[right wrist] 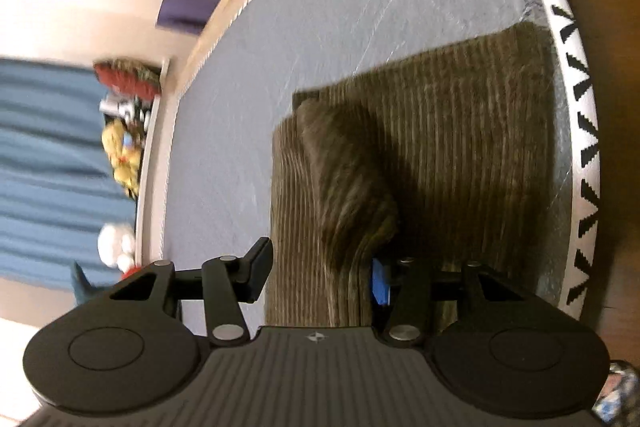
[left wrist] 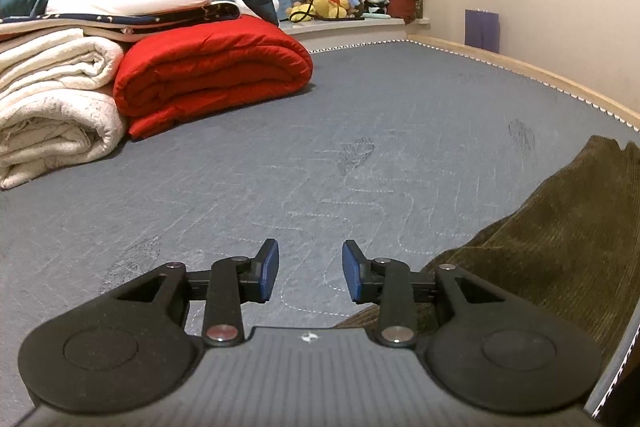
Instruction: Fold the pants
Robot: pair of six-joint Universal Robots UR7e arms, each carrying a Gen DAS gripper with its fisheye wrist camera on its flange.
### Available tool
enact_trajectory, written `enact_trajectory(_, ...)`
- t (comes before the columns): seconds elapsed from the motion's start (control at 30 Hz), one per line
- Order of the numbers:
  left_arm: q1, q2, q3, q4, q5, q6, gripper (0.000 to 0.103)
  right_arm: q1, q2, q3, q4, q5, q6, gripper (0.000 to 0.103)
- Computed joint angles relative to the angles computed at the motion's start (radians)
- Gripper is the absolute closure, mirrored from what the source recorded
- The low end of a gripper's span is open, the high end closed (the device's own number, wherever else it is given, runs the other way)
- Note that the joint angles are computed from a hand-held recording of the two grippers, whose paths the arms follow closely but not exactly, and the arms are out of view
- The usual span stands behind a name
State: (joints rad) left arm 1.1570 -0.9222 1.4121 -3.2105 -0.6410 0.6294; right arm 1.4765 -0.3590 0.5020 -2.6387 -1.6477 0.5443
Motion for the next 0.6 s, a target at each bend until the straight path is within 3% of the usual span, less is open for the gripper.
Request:
enact_trajectory(0.13,0.002,0.003,0.002,-0.008,0.009,0.016,0.057,-0.007,-0.012,0.046,-0.106,0.018,0.011,0.05)
enact_trajectory(0.23,0.002,0.005,0.003,-0.006,0.015,0.016,0.057,-0.004,-0.023,0.073,-0.184,0.015,-0.033,0.05)
enact_trajectory(0.33,0.002,0.003,0.003,0.0,0.007,0.009,0.057,-0.005,-0.028,0.075,-0.152,0.0,-0.064,0.051)
enact_trajectory(0.4,0.001,0.004,0.002,-0.001,0.005,0.009,0.057,0.002,-0.013,0.044,-0.126,-0.054,-0.077,0.067)
enact_trajectory(0.47,-0.001,0.003,0.004,-0.003,0.004,0.01,0.057,0.009,-0.011,0.038,-0.133,-0.114,-0.09,0.093)
enact_trajectory(0.6,-0.002,-0.003,0.012,0.01,-0.003,-0.002,0.057,0.036,-0.045,0.106,-0.21,-0.272,-0.171,0.096)
